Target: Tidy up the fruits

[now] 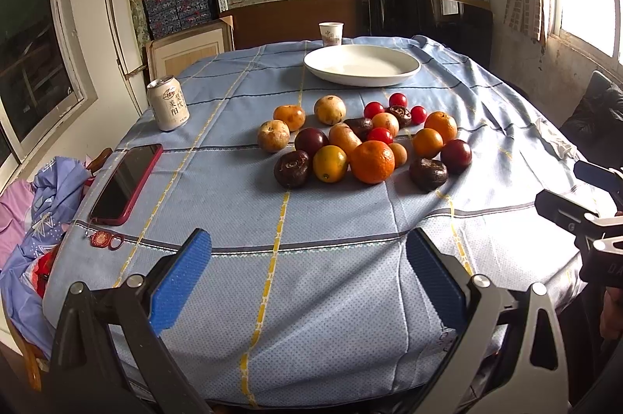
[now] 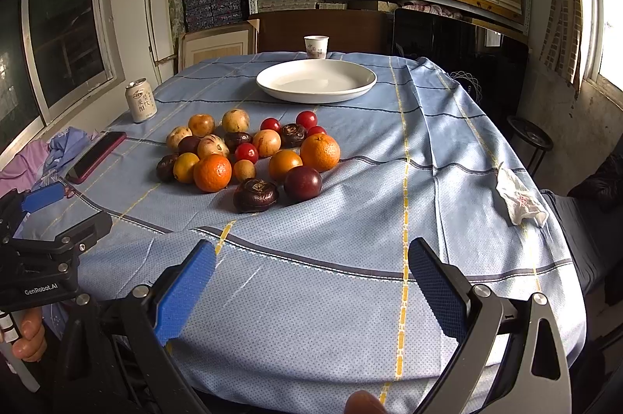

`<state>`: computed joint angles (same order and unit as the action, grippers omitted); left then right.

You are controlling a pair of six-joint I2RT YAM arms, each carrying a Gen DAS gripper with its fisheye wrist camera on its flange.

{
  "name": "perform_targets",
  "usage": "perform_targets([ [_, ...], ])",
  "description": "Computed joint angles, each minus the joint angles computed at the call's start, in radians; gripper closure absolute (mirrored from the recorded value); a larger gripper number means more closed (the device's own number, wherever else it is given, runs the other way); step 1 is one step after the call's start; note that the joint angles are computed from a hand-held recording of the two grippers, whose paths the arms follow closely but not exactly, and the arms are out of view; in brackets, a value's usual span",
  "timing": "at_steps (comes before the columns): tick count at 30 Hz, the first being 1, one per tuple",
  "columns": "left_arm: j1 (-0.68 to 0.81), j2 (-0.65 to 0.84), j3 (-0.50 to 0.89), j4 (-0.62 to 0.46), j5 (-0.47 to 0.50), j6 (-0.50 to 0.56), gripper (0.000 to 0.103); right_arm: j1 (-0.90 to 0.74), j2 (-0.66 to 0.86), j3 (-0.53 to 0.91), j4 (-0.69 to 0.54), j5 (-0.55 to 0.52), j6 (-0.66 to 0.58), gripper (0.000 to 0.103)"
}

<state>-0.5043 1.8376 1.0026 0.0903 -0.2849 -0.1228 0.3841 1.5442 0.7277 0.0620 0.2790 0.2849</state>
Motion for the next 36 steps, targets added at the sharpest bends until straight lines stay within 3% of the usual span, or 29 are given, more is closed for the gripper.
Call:
perform_targets([
  [36, 0.001, 0.012, 0.0, -0.002, 0.001, -0.002, 0.005, -0.001, 0.011, 0.002, 0.003, -0.001, -0.001, 0.003],
])
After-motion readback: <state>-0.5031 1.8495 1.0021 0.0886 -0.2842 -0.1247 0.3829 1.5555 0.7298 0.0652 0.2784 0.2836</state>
